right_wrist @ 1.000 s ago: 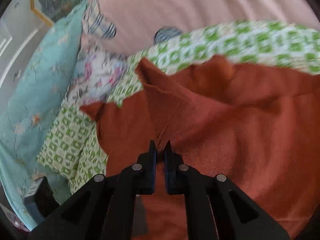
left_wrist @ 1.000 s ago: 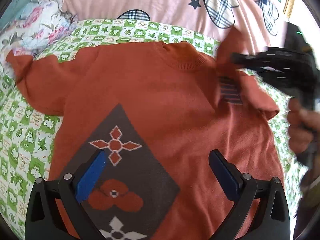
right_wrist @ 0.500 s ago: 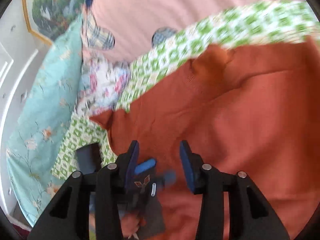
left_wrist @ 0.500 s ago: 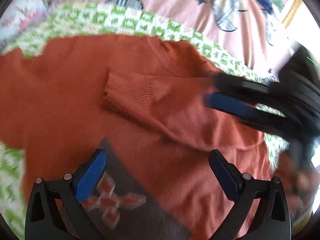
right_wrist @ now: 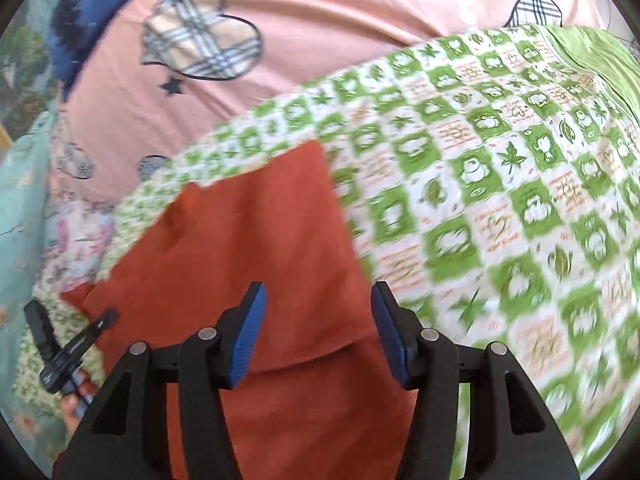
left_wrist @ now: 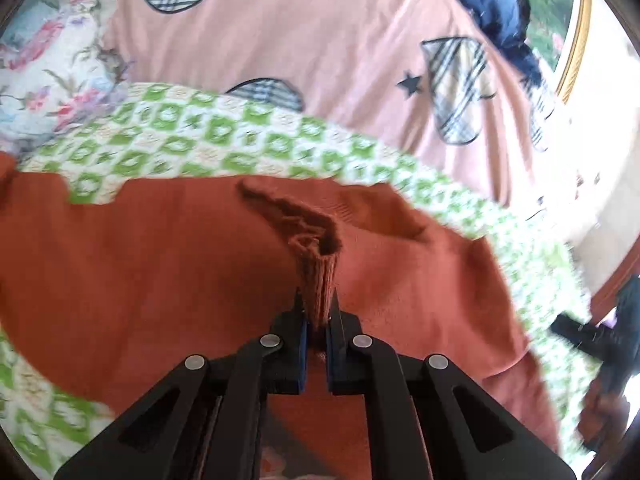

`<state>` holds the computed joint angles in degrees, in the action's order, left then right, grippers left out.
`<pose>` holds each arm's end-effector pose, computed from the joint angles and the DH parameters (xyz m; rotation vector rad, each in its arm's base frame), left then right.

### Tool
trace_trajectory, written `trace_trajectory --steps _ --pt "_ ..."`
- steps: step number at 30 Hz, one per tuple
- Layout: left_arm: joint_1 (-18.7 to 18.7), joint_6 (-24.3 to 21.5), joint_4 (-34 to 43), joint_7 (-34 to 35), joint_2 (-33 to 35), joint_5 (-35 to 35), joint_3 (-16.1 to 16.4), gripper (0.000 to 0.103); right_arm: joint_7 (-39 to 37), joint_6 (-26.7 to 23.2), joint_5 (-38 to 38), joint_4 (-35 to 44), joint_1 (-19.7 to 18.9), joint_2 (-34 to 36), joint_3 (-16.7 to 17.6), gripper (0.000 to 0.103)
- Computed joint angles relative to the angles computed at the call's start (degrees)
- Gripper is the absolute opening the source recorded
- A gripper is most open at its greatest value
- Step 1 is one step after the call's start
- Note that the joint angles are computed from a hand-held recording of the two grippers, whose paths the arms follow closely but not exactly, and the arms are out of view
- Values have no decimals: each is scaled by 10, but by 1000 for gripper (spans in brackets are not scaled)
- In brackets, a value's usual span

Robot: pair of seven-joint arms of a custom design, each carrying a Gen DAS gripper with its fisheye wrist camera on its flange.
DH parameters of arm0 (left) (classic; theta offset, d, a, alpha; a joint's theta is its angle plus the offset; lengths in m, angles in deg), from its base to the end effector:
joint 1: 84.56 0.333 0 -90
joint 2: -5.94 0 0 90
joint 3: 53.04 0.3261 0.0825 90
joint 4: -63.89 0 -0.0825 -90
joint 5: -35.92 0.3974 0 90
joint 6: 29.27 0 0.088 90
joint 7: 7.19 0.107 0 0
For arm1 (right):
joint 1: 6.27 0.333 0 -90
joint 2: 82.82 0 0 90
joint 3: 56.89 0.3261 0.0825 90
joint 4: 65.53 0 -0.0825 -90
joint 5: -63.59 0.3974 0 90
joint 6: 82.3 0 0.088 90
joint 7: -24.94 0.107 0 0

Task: Fold small clothes

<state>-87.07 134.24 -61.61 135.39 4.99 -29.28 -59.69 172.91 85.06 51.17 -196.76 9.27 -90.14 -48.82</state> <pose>0.5696 -0.0424 0.4493 -1.7878 1.9257 -1.1632 0.5004 0.2359 0.4944 -1.3204 1.9937 -0.2479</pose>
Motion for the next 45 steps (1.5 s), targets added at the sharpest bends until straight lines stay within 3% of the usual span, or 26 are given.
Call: trace_trajectory --steps 2,4,6,9,10,11,12,15,18,20,22,23,25,27,28,31,33,36,38,40,43,45 --pt "8 2 -5 -73 15 69 5 5 -35 -18 19 25 6 27 -10 56" --pt "18 -2 -6 -95 20 73 7 6 -111 -34 77 57 17 62 -23 56" --pt "27 -17 -14 -82 12 44 7 6 -147 -52 95 92 21 95 -25 56" --pt "19 24 -29 -67 3 35 0 6 -226 -70 167 141 21 144 -18 55" --pt "16 37 -33 -66 1 36 -1 6 -229 -74 170 146 24 150 -20 43" --pt "12 50 -32 -63 3 32 -2 6 -233 -75 171 148 26 151 -22 10" --pt "10 60 -32 -62 3 29 -2 6 -217 -62 154 138 32 141 -29 10" --pt "7 52 -30 -49 -2 18 1 6 -72 -39 -11 99 51 97 -62 10" --pt "-2 52 -31 -21 -4 18 -2 6 -48 -54 -30 95 36 95 -53 11" --pt "-7 59 -30 -49 7 57 -6 6 -48 -102 -23 110 34 104 -47 14" --pt "-5 56 -31 -93 16 106 -7 6 51 -159 -133 123 47 92 -48 15" --pt "-1 44 -29 -96 18 107 -6 7 95 -158 -183 119 51 80 -43 15" --pt "7 27 -26 -74 15 77 -4 11 110 -117 -225 109 53 67 -28 19" --pt "11 16 -26 -86 16 91 -2 14 48 -105 -187 115 59 79 -16 42" --pt "13 12 -26 -101 18 108 -1 14 -6 -108 -131 120 61 94 -11 44" --pt "17 3 -28 -119 17 129 -2 14 20 -161 -124 111 64 102 -26 41" --pt "20 4 -41 -110 2 124 1 17 34 -115 -92 72 53 77 -30 34" --pt "24 14 -70 -107 -32 135 16 18 57 -109 -106 55 46 44 -21 41" --pt "29 36 -87 -108 -52 146 32 19 41 -58 -97 33 46 20 -13 47" --pt "40 55 -91 -136 -59 182 47 24 31 -41 -88 24 46 7 -1 52" --pt "75 87 -83 -229 -49 290 56 49 -6 -16 -32 34 66 22 11 54" --pt "118 95 -65 -349 -29 413 55 70 -44 -6 14 44 79 38 12 54"
